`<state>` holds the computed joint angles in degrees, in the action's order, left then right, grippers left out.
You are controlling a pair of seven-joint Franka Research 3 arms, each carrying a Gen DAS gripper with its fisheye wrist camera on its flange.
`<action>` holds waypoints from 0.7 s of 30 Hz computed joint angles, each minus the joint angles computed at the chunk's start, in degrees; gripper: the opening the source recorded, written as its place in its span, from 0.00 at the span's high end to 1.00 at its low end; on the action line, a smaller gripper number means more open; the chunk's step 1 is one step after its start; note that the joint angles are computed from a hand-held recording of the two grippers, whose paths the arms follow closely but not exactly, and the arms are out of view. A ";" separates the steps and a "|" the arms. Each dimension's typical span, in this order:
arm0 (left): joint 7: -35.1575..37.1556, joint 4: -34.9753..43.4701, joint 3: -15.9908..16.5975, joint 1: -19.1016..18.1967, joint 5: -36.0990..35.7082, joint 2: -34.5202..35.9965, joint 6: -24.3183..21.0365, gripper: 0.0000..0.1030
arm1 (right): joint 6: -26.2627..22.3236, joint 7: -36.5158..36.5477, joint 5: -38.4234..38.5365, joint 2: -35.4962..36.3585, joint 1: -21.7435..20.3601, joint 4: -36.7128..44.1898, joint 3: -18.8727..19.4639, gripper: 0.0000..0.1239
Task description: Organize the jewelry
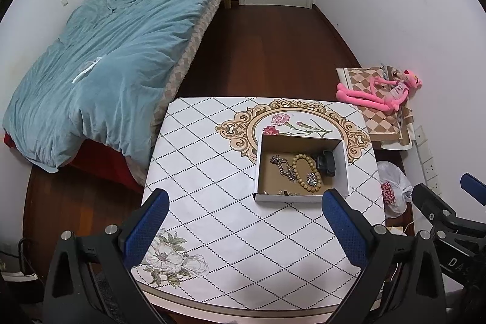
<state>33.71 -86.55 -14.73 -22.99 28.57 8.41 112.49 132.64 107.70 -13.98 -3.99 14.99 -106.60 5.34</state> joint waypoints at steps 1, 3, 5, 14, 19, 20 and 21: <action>-0.01 -0.04 -0.04 -0.07 0.06 -0.04 -0.04 0.00 | 0.05 0.02 -0.06 -0.10 0.01 -0.07 0.00 0.17; -0.01 -0.06 -0.08 -0.18 0.29 -0.07 -0.10 0.00 | 0.23 -0.12 0.23 -0.29 0.00 -0.25 -0.04 0.17; 0.04 -0.01 -0.15 -0.30 0.38 -0.07 -0.25 0.00 | 0.18 -0.33 0.35 -0.38 -0.01 -0.35 -0.01 0.17; 0.04 -0.13 -0.17 -0.35 0.24 -0.15 -0.18 0.00 | 0.09 -0.87 1.04 -0.84 -0.29 -0.86 0.00 0.17; -0.19 -0.34 -0.25 -0.44 0.12 -0.30 -0.03 0.00 | 0.23 -0.87 0.90 -1.04 -0.37 -1.13 0.08 0.17; -0.34 -0.38 -0.30 -0.51 0.14 -0.37 -0.08 0.00 | 0.28 -0.98 1.00 -1.11 -0.39 -1.20 0.06 0.17; -0.38 -0.39 -0.33 -0.54 0.16 -0.41 -0.11 0.00 | 0.27 -0.94 0.90 -1.12 -0.41 -1.18 0.10 0.17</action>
<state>33.33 -86.94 -15.06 -23.54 28.73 8.00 112.39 132.91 106.76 -13.08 -5.12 14.58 -107.78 5.43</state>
